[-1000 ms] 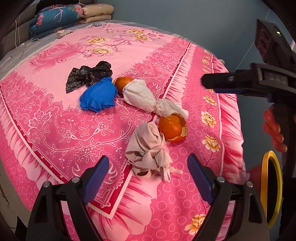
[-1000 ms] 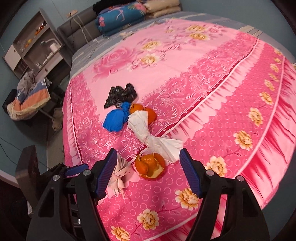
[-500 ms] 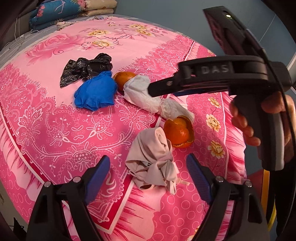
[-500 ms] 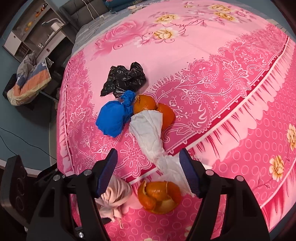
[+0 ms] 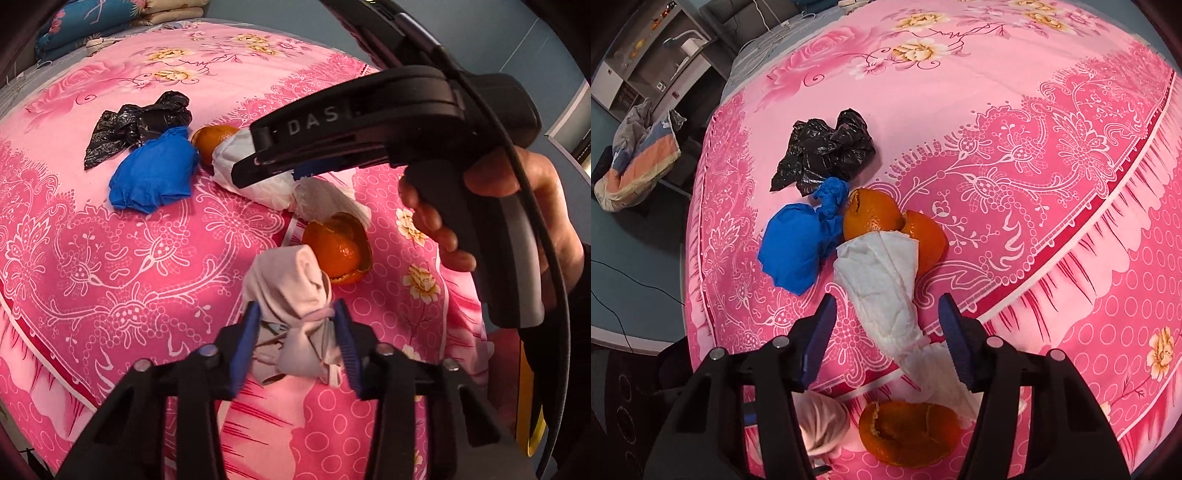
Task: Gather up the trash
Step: 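Grasp the beige cloth with the left tool while the right tool grasps white tissue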
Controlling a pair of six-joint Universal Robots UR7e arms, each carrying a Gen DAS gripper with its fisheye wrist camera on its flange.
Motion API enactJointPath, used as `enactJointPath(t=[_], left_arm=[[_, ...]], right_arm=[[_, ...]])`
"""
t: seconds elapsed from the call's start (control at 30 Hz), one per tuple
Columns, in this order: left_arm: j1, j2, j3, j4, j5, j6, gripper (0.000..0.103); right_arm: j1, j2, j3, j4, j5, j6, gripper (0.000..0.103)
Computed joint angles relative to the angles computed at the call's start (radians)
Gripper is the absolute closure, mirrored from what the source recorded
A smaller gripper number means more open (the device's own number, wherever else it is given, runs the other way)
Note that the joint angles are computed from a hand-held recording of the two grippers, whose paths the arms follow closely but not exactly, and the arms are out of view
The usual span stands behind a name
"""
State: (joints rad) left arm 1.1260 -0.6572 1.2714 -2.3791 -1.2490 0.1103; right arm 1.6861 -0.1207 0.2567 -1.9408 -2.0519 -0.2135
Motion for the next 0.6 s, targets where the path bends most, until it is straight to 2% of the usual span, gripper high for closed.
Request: enactJointPath(t=[0.07, 0.17, 0.27, 0.4, 0.6], left_arm=[[0.002, -0.002, 0.001, -0.001, -0.008, 0.002, 0.073], [0.002, -0.006, 0.007, -0.01, -0.014, 0.006, 0.079], [0.004, -0.012, 0.015, -0.014, -0.021, 0.008, 0.082], [0.004, -0.021, 0.023, -0.016, -0.03, 0.001, 0.084], [0.004, -0.04, 0.039, -0.016, -0.039, 0.003, 0.085]], right_arm=[[0.0, 0.027, -0.048, 0.024, -0.012, 0.002, 0.057], [-0.003, 0.055, -0.099, 0.052, -0.018, 0.009, 0.073], [-0.003, 0.06, -0.107, 0.061, -0.018, 0.014, 0.083], [-0.002, 0.033, -0.047, 0.031, -0.01, 0.026, 0.089], [0.003, -0.056, 0.115, -0.058, 0.023, 0.03, 0.091]])
